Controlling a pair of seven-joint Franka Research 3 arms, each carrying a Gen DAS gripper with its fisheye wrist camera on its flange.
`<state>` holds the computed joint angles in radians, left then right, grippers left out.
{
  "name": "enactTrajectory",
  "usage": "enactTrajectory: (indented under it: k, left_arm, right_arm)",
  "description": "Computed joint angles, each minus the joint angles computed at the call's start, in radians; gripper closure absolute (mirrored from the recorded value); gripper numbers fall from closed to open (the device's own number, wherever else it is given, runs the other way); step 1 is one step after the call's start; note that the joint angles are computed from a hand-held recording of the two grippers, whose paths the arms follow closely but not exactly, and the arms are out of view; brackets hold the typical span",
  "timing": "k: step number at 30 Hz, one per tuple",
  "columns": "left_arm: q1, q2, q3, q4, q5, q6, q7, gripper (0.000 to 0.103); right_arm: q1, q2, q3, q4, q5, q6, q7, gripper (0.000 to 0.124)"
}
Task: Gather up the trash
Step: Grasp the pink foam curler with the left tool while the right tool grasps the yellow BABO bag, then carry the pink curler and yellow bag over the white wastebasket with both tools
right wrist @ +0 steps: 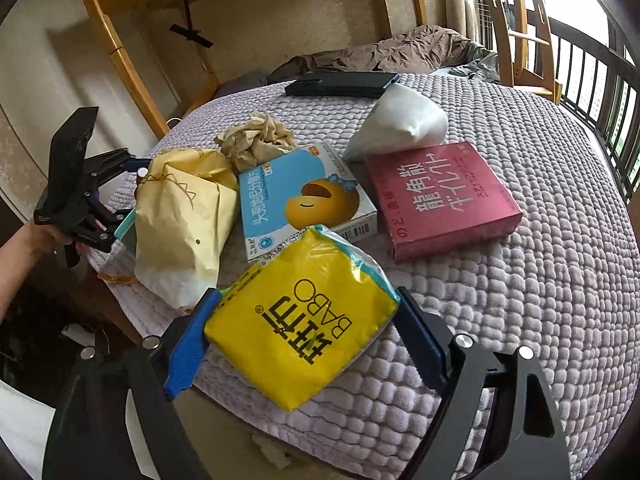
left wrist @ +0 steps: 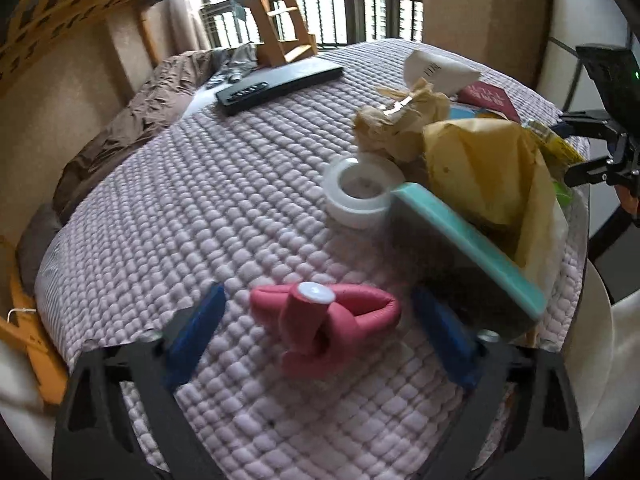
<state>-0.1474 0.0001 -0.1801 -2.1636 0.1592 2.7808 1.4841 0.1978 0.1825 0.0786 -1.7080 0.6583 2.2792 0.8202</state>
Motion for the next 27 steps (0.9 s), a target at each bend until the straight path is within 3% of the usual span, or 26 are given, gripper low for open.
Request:
enactTrajectory:
  k: [2,8,17,27]
  left_arm:
    - [-0.001,-0.002,-0.001,0.000,-0.047,-0.001,0.028,0.031]
    - [0.000,-0.046,0.003,-0.050,-0.046,0.040,-0.052,0.032]
    - [0.038,-0.146,-0.031,-0.129,0.212,0.059,-0.482,0.032]
    - [-0.012,-0.193,-0.063,-0.127,0.256,-0.002,-0.665,0.032]
  right_arm:
    - [0.001,-0.005,0.000,-0.006,0.002,0.009,-0.002,0.040]
    - [-0.004,-0.015,-0.004,-0.008,0.017,0.010,0.006,0.040]
    - [0.002,-0.048,-0.012,-0.017,-0.019,0.012,0.042,0.040]
    - [0.014,-0.104,-0.019,-0.053,-0.057,0.000,0.072,0.040]
